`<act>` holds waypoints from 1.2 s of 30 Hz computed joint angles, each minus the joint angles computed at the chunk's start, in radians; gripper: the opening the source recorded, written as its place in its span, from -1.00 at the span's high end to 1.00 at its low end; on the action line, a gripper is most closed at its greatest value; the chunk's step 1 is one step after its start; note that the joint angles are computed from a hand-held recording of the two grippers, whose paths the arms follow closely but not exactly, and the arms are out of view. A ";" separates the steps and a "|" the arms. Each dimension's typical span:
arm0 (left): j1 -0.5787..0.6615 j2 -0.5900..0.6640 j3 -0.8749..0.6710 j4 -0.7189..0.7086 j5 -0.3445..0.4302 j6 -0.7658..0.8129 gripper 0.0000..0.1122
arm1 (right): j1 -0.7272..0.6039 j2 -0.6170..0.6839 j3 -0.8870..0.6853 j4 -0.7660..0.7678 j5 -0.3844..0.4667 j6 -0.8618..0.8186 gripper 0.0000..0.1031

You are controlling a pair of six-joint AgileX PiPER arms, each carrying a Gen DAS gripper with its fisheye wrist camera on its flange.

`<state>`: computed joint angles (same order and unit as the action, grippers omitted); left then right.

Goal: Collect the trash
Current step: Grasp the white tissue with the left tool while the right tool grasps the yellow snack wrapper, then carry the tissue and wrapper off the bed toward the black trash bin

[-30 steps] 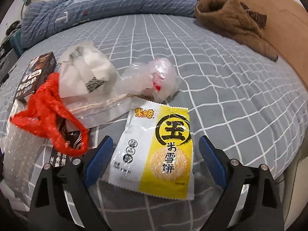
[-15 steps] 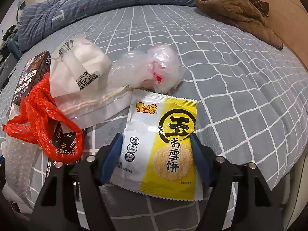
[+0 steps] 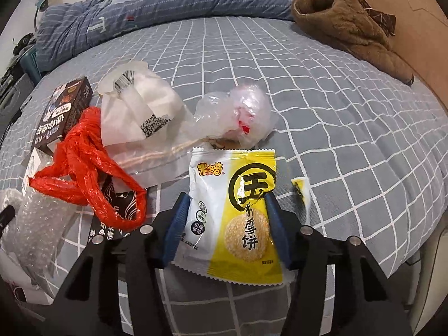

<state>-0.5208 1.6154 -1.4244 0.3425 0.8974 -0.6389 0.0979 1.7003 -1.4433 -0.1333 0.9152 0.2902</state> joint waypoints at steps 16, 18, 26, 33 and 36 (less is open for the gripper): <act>-0.006 -0.021 0.018 0.017 -0.010 -0.018 0.54 | -0.002 0.021 -0.009 0.000 0.016 0.006 0.45; -0.009 -0.024 0.013 0.021 -0.008 -0.025 0.54 | 0.003 0.005 -0.003 -0.004 0.014 0.005 0.46; -0.046 -0.062 -0.007 0.061 0.005 -0.063 0.54 | 0.052 -0.118 0.035 -0.048 0.015 0.024 0.59; -0.090 -0.110 -0.007 0.097 0.029 -0.112 0.54 | 0.071 -0.191 0.060 -0.063 0.037 0.032 0.66; -0.113 -0.135 -0.006 0.112 0.048 -0.134 0.54 | 0.098 -0.243 0.076 -0.085 0.063 0.057 0.67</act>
